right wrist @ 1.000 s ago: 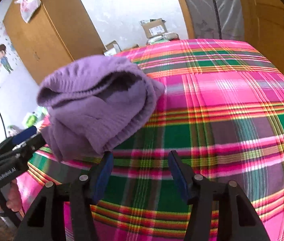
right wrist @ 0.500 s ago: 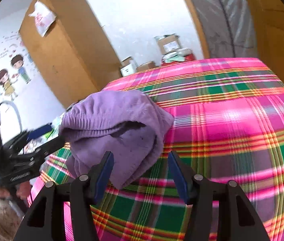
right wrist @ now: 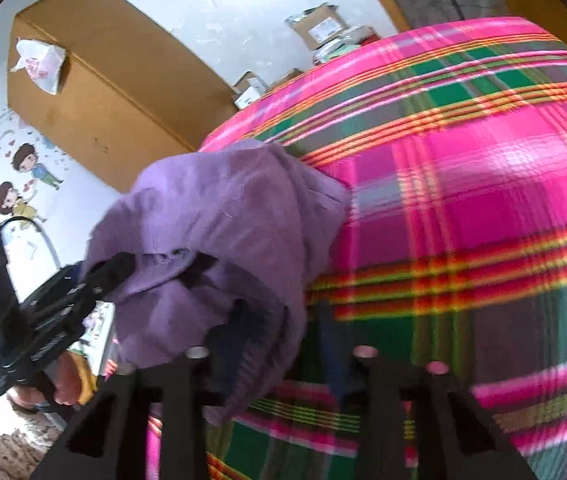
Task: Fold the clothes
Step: 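Lower both grippers onto the lilac sweater and pinch its fabric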
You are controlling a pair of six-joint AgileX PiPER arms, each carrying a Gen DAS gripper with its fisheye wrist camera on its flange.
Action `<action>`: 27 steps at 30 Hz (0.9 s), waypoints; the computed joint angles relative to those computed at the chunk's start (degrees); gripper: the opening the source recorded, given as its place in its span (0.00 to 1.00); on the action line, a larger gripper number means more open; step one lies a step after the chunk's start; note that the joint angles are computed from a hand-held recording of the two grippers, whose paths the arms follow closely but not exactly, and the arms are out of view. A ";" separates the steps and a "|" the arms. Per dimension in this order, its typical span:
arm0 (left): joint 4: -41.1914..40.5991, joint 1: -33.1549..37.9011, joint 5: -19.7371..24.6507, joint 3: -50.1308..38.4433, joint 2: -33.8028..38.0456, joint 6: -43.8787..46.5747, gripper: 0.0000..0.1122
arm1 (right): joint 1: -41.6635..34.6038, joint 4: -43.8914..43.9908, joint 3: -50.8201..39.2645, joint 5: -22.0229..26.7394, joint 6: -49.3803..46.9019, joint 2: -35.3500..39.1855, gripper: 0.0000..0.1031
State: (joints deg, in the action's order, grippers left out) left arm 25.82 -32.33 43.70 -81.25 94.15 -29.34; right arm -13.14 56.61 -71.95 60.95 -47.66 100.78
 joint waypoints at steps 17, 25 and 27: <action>1.46 12.16 -3.89 3.60 -5.80 -8.51 0.21 | 16.47 -9.44 -19.40 -12.28 4.72 1.62 0.09; -0.21 18.88 -4.42 7.32 -6.61 -9.55 0.21 | 24.30 -13.15 -35.88 -8.95 12.84 12.07 0.09; -0.70 20.15 -4.92 8.92 -6.72 -10.07 0.21 | 25.92 -14.42 -40.11 -6.96 15.30 14.97 0.09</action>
